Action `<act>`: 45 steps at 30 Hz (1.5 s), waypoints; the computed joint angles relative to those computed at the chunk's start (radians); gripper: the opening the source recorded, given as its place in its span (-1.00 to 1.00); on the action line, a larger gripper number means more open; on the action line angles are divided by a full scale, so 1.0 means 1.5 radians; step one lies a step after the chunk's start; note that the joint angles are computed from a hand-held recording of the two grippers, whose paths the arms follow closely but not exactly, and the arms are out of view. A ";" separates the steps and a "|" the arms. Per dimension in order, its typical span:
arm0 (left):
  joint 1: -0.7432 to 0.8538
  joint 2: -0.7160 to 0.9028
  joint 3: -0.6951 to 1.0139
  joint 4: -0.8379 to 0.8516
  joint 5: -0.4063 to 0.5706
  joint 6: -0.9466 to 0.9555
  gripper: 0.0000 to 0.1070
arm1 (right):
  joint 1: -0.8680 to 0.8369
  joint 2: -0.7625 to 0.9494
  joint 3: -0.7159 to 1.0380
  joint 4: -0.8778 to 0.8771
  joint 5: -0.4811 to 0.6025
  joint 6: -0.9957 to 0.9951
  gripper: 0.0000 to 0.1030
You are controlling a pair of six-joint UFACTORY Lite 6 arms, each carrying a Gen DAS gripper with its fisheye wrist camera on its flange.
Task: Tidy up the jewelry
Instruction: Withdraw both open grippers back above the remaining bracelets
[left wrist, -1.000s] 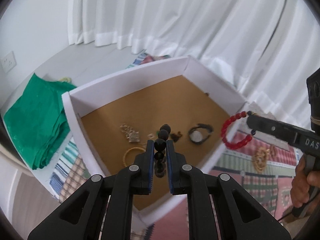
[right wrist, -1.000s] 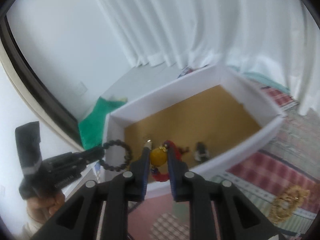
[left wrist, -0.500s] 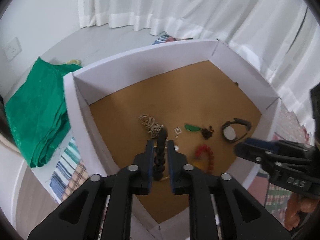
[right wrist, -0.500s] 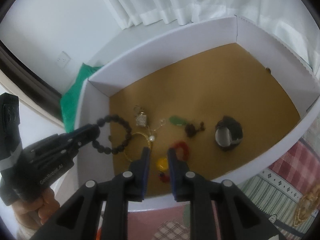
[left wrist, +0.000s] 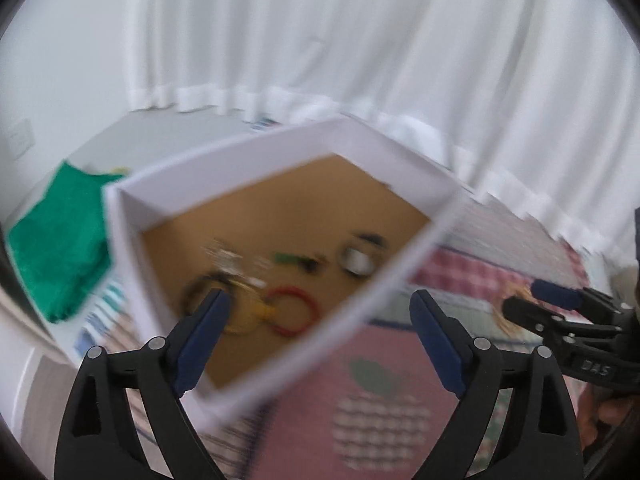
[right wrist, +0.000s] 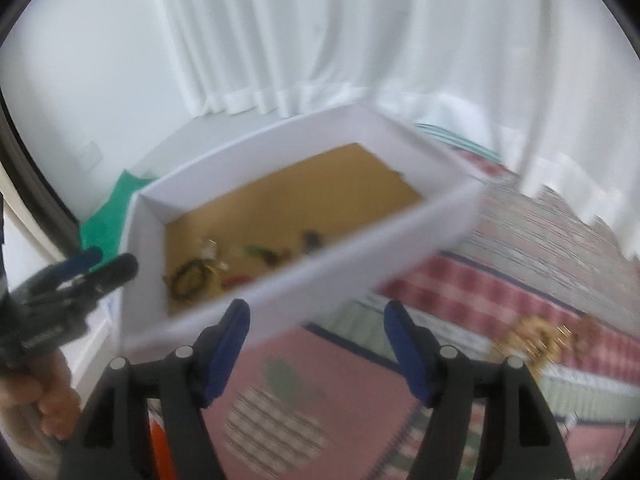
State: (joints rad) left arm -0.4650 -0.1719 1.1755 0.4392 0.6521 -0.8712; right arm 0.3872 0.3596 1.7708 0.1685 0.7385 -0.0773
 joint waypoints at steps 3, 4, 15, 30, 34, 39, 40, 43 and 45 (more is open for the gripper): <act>-0.114 0.030 -0.006 0.061 0.002 -0.112 0.73 | -0.065 -0.149 -0.209 -0.010 -0.063 -0.021 0.38; -0.150 0.046 -0.008 0.081 -0.001 -0.151 0.73 | -0.087 -0.187 -0.262 -0.008 -0.082 -0.030 0.38; -0.393 0.393 0.153 0.172 -0.011 -0.348 0.73 | -0.447 -0.424 -0.704 0.183 -0.233 -0.360 0.38; -0.435 0.526 0.242 0.181 0.009 -0.349 0.87 | -0.587 -0.381 -0.802 0.418 -0.265 -0.654 0.56; -0.436 0.539 0.256 0.182 0.012 -0.349 0.92 | -0.580 -0.384 -0.813 0.449 -0.279 -0.690 0.67; -0.432 0.552 0.274 0.171 0.013 -0.332 0.92 | -0.531 -0.400 -0.844 0.422 -0.342 -0.668 0.81; -0.431 0.551 0.272 0.171 0.011 -0.330 0.92 | -0.533 -0.401 -0.847 0.456 -0.342 -0.694 0.84; -0.430 0.550 0.270 0.171 0.005 -0.324 0.92 | -0.532 -0.395 -0.846 0.481 -0.348 -0.720 0.89; -0.428 0.550 0.272 0.157 0.005 -0.306 0.92 | -0.531 -0.388 -0.840 0.466 -0.347 -0.706 0.91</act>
State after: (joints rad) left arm -1.1064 0.6537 1.5841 0.6749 0.6602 -1.3301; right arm -0.4092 -0.2220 0.5112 0.8671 0.2182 -1.1360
